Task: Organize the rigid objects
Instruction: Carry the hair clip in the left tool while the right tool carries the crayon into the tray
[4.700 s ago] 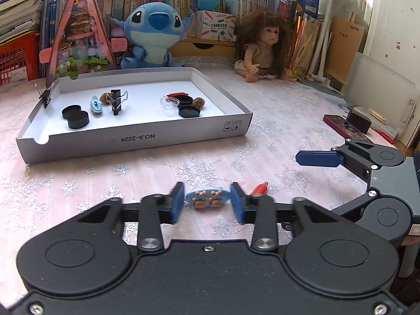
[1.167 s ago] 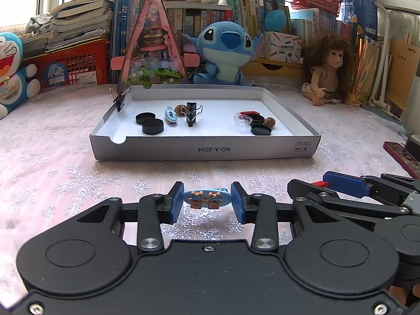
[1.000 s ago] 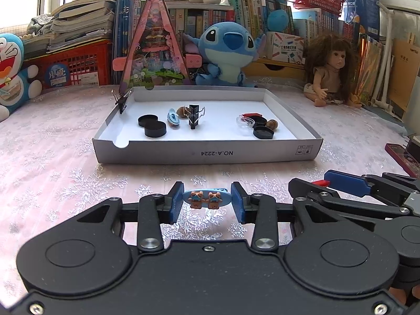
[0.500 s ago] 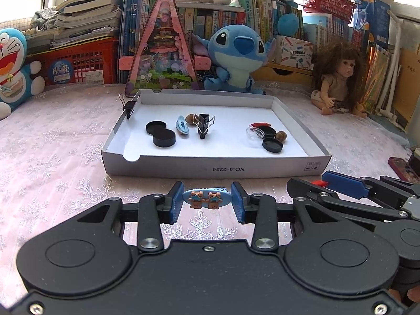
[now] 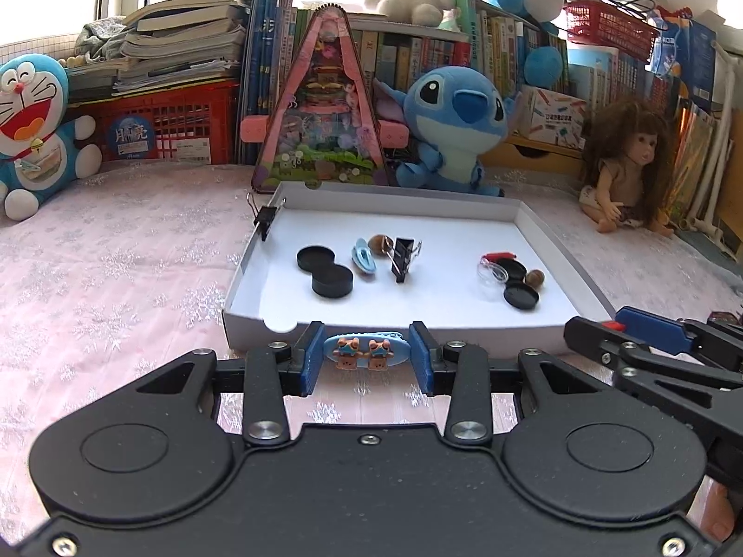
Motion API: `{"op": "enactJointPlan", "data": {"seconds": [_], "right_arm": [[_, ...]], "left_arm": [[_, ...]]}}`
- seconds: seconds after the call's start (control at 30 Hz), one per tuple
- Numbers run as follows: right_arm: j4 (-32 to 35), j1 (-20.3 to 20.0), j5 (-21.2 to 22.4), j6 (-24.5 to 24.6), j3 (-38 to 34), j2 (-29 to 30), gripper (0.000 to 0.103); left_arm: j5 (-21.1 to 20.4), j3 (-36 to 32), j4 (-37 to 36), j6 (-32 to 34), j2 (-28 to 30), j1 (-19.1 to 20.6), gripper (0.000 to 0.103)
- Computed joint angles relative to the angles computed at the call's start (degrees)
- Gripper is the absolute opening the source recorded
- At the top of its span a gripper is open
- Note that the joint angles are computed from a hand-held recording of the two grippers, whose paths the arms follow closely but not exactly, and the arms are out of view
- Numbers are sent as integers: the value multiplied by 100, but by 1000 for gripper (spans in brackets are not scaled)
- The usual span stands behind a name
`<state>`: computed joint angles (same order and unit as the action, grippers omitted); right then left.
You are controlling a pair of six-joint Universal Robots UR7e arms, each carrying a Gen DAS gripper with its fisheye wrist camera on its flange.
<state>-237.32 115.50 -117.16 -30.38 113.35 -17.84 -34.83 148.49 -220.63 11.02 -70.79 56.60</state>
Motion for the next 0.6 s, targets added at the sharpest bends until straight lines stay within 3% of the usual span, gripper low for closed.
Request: {"op": "enactJointPlan", "data": {"seconds": [0.6], "right_arm": [[446, -116, -142, 117, -427, -31, 50]], "left_arm": [[-272, -707, -48, 545, 253, 386, 37]]}}
